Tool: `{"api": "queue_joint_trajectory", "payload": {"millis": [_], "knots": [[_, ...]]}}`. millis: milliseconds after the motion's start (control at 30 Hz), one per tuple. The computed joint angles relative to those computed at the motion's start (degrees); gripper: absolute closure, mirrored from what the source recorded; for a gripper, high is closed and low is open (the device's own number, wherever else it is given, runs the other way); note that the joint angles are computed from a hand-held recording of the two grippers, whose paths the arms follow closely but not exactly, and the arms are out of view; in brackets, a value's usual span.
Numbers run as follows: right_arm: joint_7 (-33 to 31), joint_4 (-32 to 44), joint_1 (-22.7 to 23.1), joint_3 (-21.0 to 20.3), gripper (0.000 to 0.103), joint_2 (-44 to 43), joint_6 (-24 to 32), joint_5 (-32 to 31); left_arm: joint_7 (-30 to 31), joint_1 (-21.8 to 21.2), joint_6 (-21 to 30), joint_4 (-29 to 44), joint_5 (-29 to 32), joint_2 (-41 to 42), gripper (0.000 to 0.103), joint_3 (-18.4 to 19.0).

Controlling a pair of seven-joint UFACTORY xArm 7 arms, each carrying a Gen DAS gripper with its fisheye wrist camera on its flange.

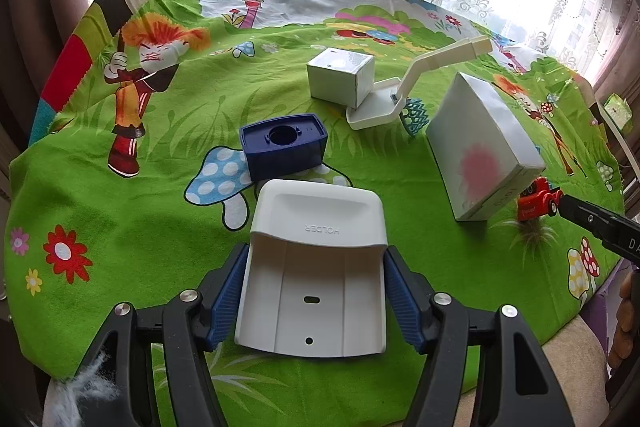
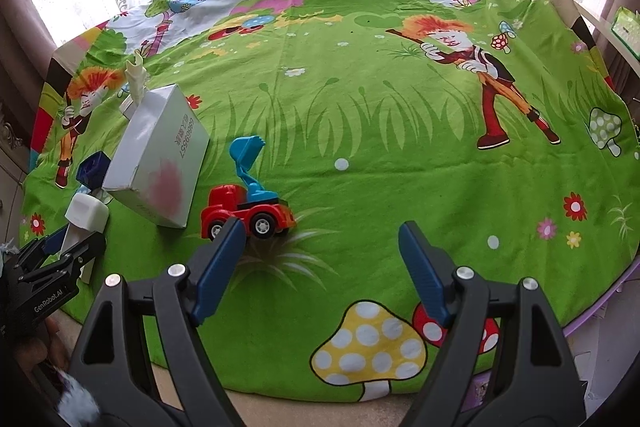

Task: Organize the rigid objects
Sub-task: 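Grasp the white plastic tray with the left tool while the right tool grasps the red toy truck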

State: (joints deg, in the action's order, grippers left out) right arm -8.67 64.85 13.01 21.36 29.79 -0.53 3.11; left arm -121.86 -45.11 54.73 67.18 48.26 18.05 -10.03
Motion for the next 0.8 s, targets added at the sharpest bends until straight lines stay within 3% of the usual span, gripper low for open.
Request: {"api": "queue_joint_trajectory", "payload": {"millis": [400,600,700,800], "knots": [[0.09,-0.44,2.80,-3.56,0.021,-0.47,3.86,-0.60,-0.54,0.04,-0.35,-0.42,0.33,-0.28,0.037,0.01],[-2.35,-2.86,0.69,-0.87,0.021,-1.84,1.80,0.09,-1.11,0.09,-0.57,-0.79,0.71,-0.52,0.037,-0.08],[-5.83,-3.63,-2.53,3.71,0.021,-1.74,2.14,0.28,-1.78,0.05,-0.76,-1.11,1.18,-0.74,0.037,-0.09],[-6.98,-3.18,-1.55,3.76,0.021,-1.41,1.63,0.35,-3.24,0.06,-1.52,-1.98,2.22,-1.27,0.037,-0.06]]}}
